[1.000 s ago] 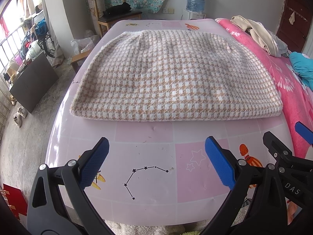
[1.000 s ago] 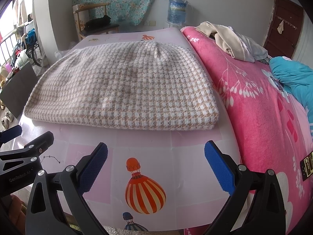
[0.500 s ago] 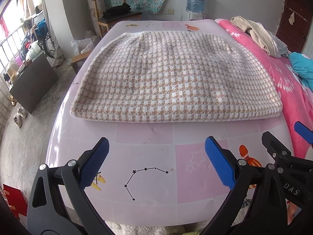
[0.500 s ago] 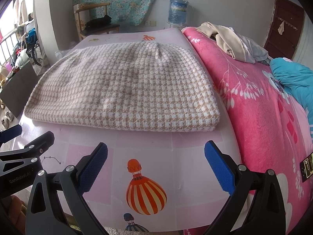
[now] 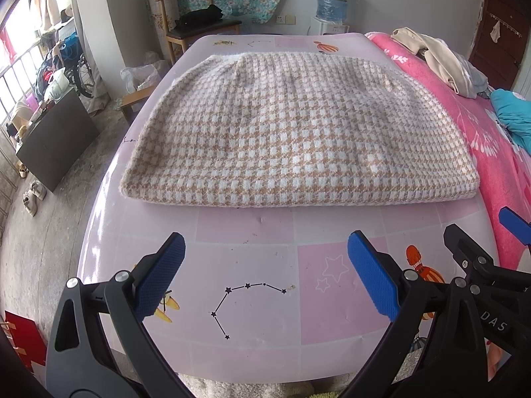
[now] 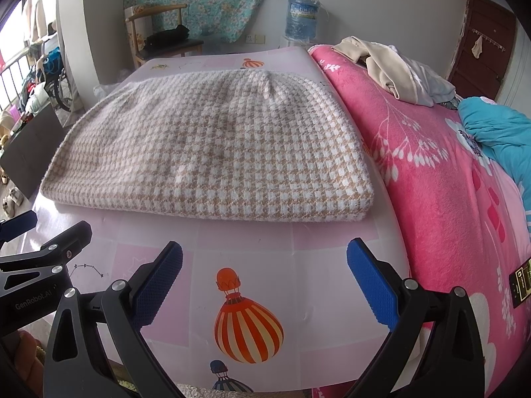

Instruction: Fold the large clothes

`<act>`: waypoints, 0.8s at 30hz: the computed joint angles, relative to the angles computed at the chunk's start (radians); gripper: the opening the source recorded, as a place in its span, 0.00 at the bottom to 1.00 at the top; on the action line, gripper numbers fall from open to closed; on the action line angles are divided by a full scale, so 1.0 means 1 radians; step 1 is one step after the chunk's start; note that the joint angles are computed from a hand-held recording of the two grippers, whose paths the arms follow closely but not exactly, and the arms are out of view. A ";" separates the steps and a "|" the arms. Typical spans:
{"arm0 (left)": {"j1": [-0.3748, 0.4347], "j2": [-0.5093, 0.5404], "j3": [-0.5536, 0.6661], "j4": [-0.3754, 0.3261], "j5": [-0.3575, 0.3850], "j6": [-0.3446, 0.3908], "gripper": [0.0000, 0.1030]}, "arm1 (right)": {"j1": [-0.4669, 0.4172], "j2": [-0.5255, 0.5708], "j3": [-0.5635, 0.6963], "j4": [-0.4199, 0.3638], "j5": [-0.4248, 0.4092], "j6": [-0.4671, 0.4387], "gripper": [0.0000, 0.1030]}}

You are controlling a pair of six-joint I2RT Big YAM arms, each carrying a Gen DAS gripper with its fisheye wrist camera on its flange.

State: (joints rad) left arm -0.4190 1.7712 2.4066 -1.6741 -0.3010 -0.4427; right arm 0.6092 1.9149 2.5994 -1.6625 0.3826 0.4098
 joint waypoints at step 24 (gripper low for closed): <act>0.002 -0.006 -0.011 0.007 0.002 0.001 0.92 | 0.001 0.010 0.017 -0.009 -0.001 -0.001 0.94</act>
State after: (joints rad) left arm -0.4172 1.7651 2.3956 -1.6673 -0.2993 -0.4419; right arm 0.6104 1.9247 2.6163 -1.6714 0.3820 0.4089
